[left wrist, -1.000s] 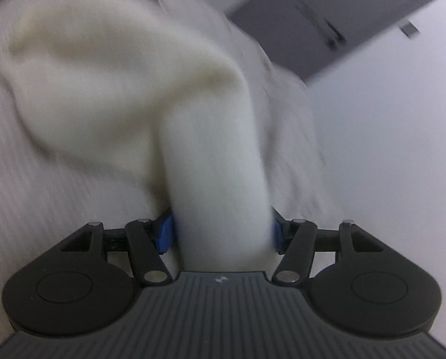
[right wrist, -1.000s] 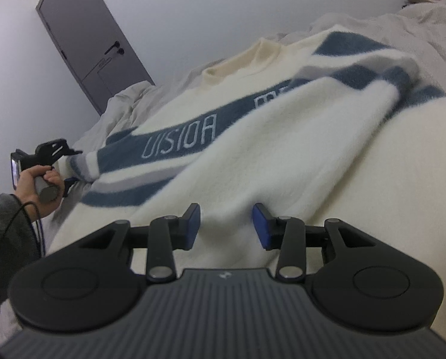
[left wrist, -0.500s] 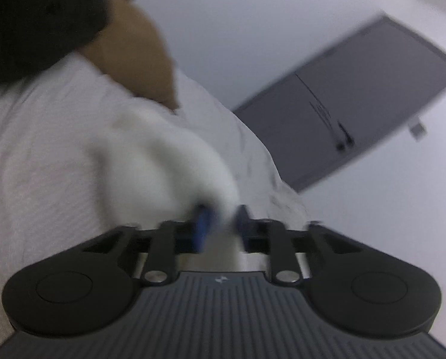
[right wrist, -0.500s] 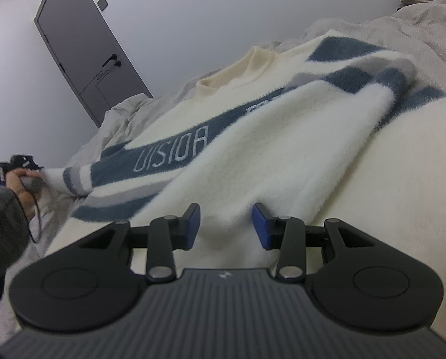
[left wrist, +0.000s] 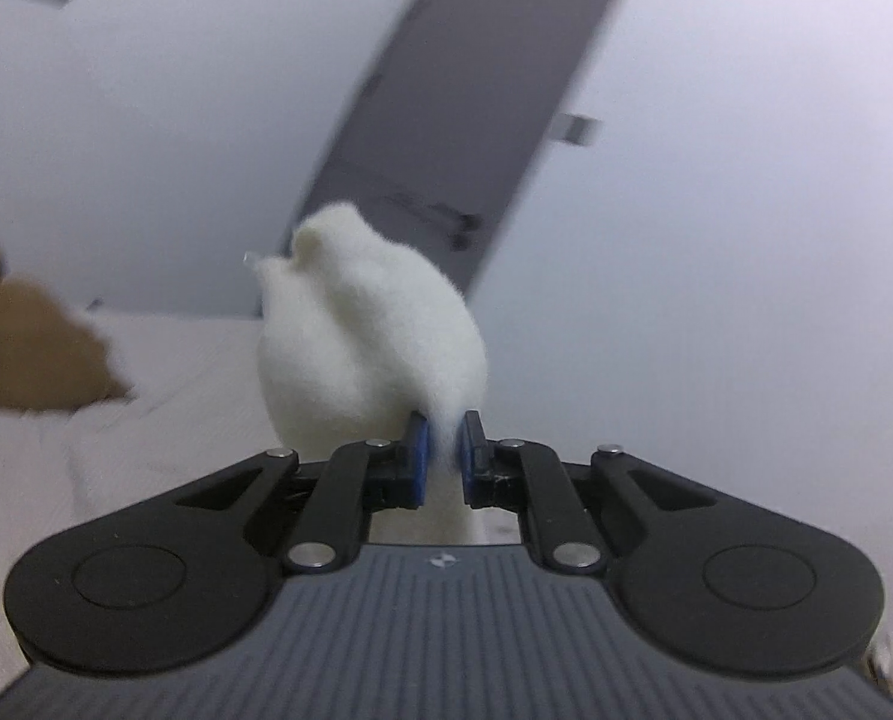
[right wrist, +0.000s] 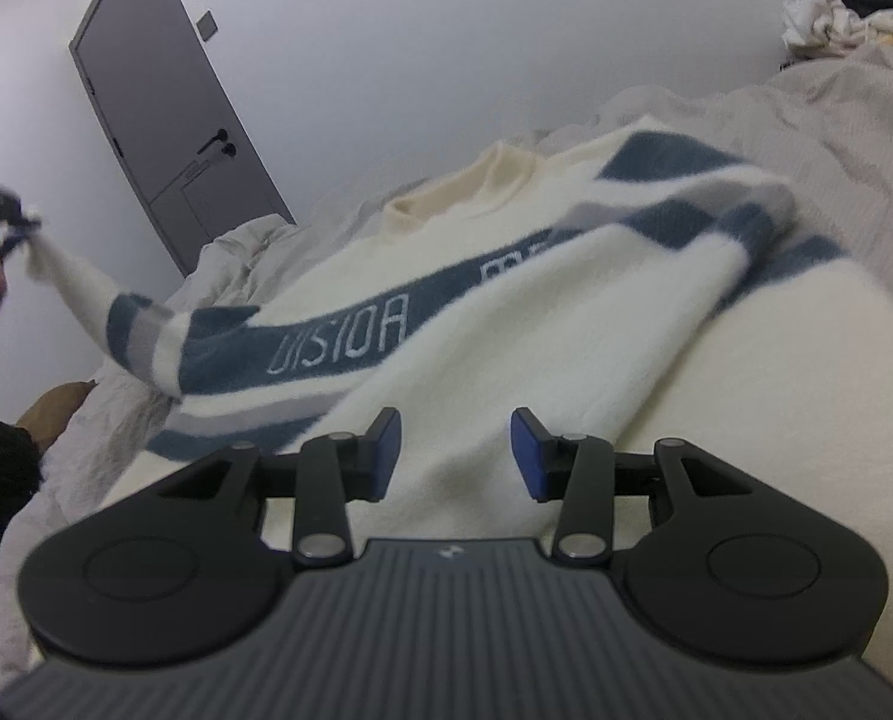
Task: Fold large clothes
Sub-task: 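Grasp the other sleeve cuff with the left gripper and lift it, then carry the held sleeve across the sweater body with the left gripper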
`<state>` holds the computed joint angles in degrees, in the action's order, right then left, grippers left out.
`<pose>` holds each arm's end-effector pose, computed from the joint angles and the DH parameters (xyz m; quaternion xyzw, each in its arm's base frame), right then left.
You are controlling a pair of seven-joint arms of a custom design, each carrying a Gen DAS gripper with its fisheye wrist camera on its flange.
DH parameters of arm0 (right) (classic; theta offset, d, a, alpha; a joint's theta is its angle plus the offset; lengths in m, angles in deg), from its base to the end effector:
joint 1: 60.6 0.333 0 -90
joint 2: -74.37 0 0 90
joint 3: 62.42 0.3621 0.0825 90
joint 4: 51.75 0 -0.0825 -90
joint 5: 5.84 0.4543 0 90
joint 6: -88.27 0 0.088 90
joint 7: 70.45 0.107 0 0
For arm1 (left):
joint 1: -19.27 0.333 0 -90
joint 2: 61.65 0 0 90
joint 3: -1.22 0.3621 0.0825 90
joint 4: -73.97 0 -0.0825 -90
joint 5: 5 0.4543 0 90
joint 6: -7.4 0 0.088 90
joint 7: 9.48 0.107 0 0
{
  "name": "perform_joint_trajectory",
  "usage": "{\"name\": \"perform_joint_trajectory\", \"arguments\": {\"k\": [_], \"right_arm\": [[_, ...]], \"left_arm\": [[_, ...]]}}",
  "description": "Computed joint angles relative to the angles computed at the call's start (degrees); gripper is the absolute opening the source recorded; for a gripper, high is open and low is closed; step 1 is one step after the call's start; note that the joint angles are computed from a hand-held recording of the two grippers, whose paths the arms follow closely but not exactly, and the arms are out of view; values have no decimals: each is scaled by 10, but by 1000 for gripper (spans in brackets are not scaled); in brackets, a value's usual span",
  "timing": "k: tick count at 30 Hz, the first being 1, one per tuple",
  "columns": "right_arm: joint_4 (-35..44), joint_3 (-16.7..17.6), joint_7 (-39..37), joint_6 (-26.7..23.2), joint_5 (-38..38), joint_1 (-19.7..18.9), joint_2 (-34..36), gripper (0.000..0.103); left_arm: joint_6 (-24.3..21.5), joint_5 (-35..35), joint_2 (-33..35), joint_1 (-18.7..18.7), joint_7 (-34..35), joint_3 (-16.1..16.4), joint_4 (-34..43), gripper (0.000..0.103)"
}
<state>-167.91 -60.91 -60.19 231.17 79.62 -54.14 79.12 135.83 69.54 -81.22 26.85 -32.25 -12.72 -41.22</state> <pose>0.6578 0.0861 0.4537 -0.7113 0.4677 -0.0577 0.5215 0.5514 -0.0566 0.7143 -0.7685 0.1250 -0.3500 0.5209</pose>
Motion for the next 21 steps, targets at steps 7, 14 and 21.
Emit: {"name": "perform_joint_trajectory", "arguments": {"k": [7, 14, 21], "right_arm": [[-24, -18, -9, -33, 21, -11, -41, 45], [-54, -46, -12, -73, 30, -26, -75, 45], [-58, -68, 12, -96, 53, -46, -89, 45]], "left_arm": [[-42, 16, 72, -66, 111, -48, 115, 13], [-103, 45, 167, -154, 145, -67, 211, 13], [-136, 48, 296, -243, 191, -59, 321, 13]]}}
